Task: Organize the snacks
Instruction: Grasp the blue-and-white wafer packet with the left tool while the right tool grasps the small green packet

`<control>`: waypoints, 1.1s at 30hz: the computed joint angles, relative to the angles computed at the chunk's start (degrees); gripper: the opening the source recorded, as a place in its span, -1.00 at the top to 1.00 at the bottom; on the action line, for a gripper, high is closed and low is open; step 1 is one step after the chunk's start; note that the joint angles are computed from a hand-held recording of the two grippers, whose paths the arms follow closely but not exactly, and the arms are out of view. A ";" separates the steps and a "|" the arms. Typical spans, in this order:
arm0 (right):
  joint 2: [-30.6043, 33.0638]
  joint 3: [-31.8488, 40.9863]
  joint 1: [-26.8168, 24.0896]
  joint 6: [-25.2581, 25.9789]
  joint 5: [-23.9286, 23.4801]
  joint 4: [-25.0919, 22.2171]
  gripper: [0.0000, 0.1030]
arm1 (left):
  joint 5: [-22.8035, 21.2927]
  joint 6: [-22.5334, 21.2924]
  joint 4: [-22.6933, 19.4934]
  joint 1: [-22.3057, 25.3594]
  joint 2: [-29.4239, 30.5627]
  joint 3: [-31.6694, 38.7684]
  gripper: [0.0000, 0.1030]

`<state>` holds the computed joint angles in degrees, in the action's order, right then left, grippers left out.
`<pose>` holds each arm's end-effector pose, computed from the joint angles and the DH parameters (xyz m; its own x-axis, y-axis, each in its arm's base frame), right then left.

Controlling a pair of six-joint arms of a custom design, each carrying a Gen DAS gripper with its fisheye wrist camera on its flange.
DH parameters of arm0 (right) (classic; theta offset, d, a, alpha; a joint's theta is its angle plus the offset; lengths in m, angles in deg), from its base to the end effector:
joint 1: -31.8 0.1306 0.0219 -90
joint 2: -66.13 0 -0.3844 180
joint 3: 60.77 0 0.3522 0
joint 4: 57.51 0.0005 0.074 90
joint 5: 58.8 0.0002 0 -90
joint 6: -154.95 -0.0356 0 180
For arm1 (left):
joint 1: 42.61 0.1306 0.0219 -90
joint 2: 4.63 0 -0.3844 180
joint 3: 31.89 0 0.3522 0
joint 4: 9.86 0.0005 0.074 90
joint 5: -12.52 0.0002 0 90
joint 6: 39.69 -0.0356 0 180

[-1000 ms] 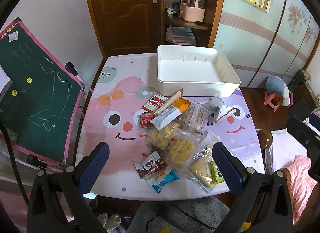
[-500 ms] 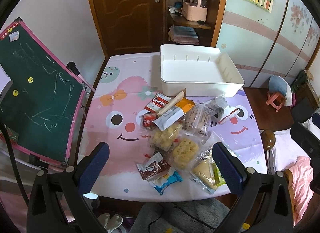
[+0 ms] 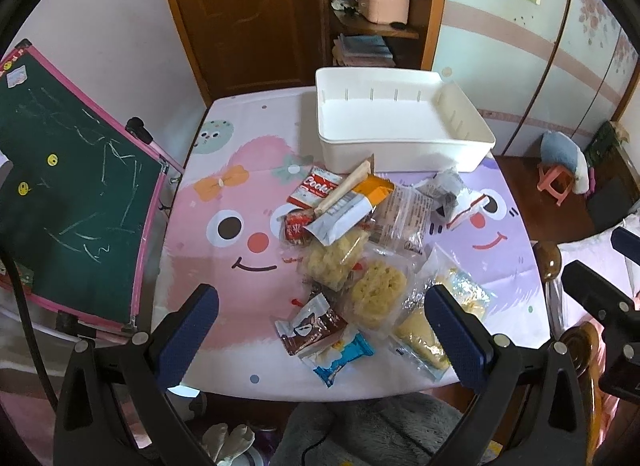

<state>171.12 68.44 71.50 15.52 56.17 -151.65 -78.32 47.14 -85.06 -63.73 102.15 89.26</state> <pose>0.3783 0.2939 0.5465 -0.8251 0.2100 -0.5245 0.2448 0.9696 0.0029 0.4919 -0.1900 0.4902 -0.7937 0.3659 -0.4859 0.3981 0.9165 0.0397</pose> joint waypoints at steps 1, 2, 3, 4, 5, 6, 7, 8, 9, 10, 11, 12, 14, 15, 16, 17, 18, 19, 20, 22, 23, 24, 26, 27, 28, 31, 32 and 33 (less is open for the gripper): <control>-0.02 -0.59 -0.10 -0.37 -0.37 -0.02 -0.90 | -0.09 -0.02 0.02 -0.08 0.06 -0.29 -0.99; -0.12 -1.01 -0.18 -0.41 -0.62 0.11 -0.90 | -0.01 -0.05 0.09 -0.09 0.15 -0.57 -0.99; -0.25 -1.62 -0.28 -0.30 -1.16 0.48 -0.90 | -0.03 -0.07 0.12 -0.09 0.26 -0.88 -0.99; -0.25 -2.11 -0.45 -0.17 -1.80 0.62 -0.90 | -0.17 -0.05 0.13 -0.19 0.27 -1.19 -0.99; -0.29 -2.62 -0.56 -0.04 -2.35 0.87 -0.88 | -0.21 -0.07 0.13 -0.25 0.36 -1.48 -0.99; -0.36 -3.28 -0.63 0.03 -2.84 1.25 -0.87 | -0.27 -0.14 0.02 -0.28 0.56 -1.71 -0.99; -0.45 -4.09 -0.72 0.13 -3.47 1.66 -0.86 | -0.44 -0.08 0.03 -0.32 0.68 -1.98 -0.99; -0.39 -4.52 -0.83 0.28 -4.04 1.83 -0.85 | -0.43 -0.12 0.11 -0.29 0.75 -2.30 -0.99; -0.49 -5.41 -0.98 0.43 -4.81 2.26 -0.84 | -0.37 -0.21 0.18 -0.28 0.90 -2.55 -0.99; -0.57 -6.00 -1.11 0.57 -5.33 2.69 -0.83 | -0.35 -0.32 0.20 -0.26 1.06 -2.85 -0.99; -0.65 -6.68 -1.28 0.73 -6.04 3.17 -0.83 | -0.25 -0.46 0.02 -0.22 1.33 -3.05 -0.99; -0.83 -7.62 -1.57 1.07 -7.06 4.02 -0.82 | 0.01 -0.50 -0.33 -0.12 1.69 -3.19 -0.99; -1.17 -9.59 -2.10 1.52 -8.75 5.46 -0.82 | 0.28 -0.64 -0.49 0.22 2.27 -3.87 -0.99; -1.29 -10.62 -2.38 1.92 -9.86 6.23 -0.82 | 0.20 -0.93 -0.54 0.48 2.54 -4.44 -0.99; -1.40 -11.67 -2.61 2.31 -10.88 7.08 -0.82 | 0.26 -1.19 -0.81 0.74 2.87 -4.73 -0.99; -1.59 -12.85 -2.85 2.51 -11.85 7.90 -0.82 | 0.90 -1.52 -1.22 1.21 3.38 -5.11 -0.99; -1.76 -14.15 -3.12 2.75 -13.04 8.79 -0.82 | 1.93 -1.60 -1.87 1.82 3.92 -5.56 -0.99; -1.97 -15.64 -3.35 3.17 -14.37 10.08 -0.82 | 2.82 -1.59 -2.08 2.38 4.35 -6.07 -0.99; -2.11 -17.10 -3.54 3.34 -15.35 11.05 -0.82 | 3.70 -1.63 -2.42 2.85 4.63 -6.56 -0.99; -2.19 -19.31 -3.87 3.75 -17.17 12.47 -0.82 | 5.62 -2.40 -2.61 3.83 5.07 -8.08 -0.99; -2.28 -20.77 -4.12 3.94 -18.65 13.54 -0.82 | 6.38 -2.86 -2.79 4.23 5.30 -8.62 -0.99; -2.07 -21.46 -4.30 3.62 -19.70 13.52 -0.82 | 7.06 -3.22 -2.33 4.59 5.19 -9.63 -0.99; -1.68 -23.16 -4.94 3.05 -22.29 14.18 -0.82 | 7.71 -3.69 -1.48 5.00 5.08 -11.57 -0.99; -1.73 -24.34 -5.33 2.51 -24.22 15.15 -0.82 | 8.11 -3.74 -1.36 5.23 5.20 -12.21 -0.99; -1.83 -25.49 -5.79 1.72 -26.14 16.25 -0.82 | 8.52 -3.44 -1.30 5.47 5.46 -12.70 -0.99; -1.87 -27.65 -6.71 -0.60 -29.87 18.86 -0.82 | 10.02 -0.94 -0.82 6.52 6.64 -13.33 -0.99; -1.68 -28.02 -6.91 -1.24 -30.39 19.40 -0.82 | 10.47 -0.08 -0.27 6.91 7.03 -13.42 -0.98; -1.61 -28.45 -7.09 -1.56 -30.75 19.95 -0.82 | 10.70 0.58 0.41 7.13 7.15 -13.70 -0.97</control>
<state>169.50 39.99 64.42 13.96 25.41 -131.69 -67.63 47.72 -84.65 -56.60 109.30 75.56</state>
